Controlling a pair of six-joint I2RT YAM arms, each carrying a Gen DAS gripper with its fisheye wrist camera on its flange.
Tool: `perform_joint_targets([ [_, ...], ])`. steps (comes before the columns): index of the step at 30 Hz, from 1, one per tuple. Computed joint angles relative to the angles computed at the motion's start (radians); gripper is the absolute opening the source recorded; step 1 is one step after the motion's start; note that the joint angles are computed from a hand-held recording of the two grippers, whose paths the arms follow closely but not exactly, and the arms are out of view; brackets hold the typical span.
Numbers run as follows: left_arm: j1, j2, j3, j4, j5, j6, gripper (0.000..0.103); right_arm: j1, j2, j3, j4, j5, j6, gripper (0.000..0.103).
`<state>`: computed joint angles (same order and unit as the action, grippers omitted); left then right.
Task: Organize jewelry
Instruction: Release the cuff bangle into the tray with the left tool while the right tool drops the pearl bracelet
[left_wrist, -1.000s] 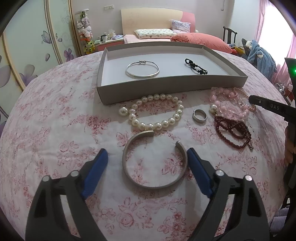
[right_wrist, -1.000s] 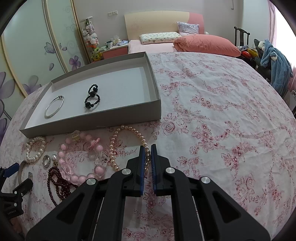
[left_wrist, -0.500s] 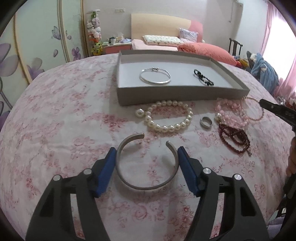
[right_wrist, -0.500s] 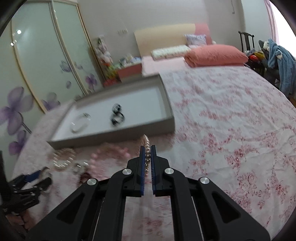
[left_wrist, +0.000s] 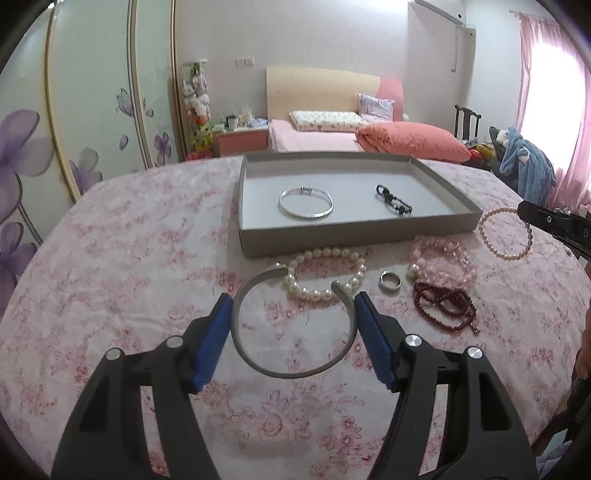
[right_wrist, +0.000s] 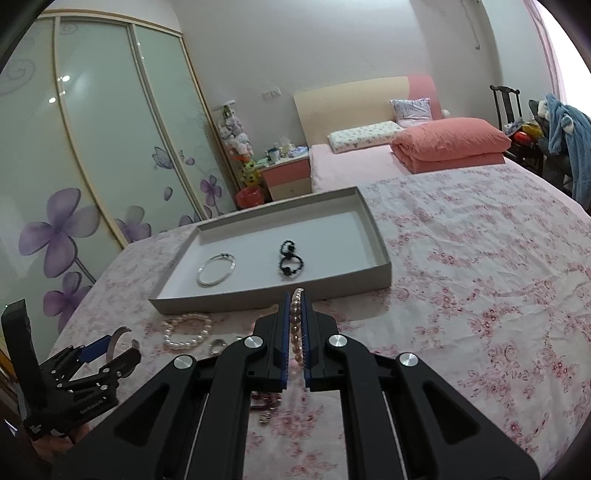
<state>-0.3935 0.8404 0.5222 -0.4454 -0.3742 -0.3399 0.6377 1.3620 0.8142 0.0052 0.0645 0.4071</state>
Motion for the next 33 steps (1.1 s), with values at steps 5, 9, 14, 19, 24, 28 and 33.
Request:
perform_joint_targets([
  [5,-0.072,-0.012,0.019,0.000,-0.104,-0.021,0.065,0.040,-0.017,-0.002,0.019,0.025,0.008,0.006],
  [9,-0.115,-0.018,0.035,0.003,-0.160,-0.037,0.065,0.086,-0.031,-0.001,0.037,0.076,0.003,0.006],
  [14,-0.144,-0.017,0.057,0.017,-0.203,-0.039,0.065,0.148,-0.051,-0.005,0.071,0.172,-0.023,0.006],
  [19,-0.158,-0.023,0.075,0.040,-0.239,-0.022,0.065,0.198,-0.055,-0.004,0.106,0.269,-0.061,0.006],
  [24,-0.152,-0.017,0.096,0.068,-0.251,0.006,0.065,0.226,-0.059,-0.003,0.140,0.344,-0.098,0.006],
  [28,-0.133,-0.011,0.114,0.098,-0.251,0.034,0.065,0.226,-0.051,0.017,0.150,0.358,-0.115,0.006],
  [33,-0.118,0.008,0.136,0.145,-0.250,0.066,0.065,0.219,-0.033,0.040,0.161,0.358,-0.130,0.006],
])
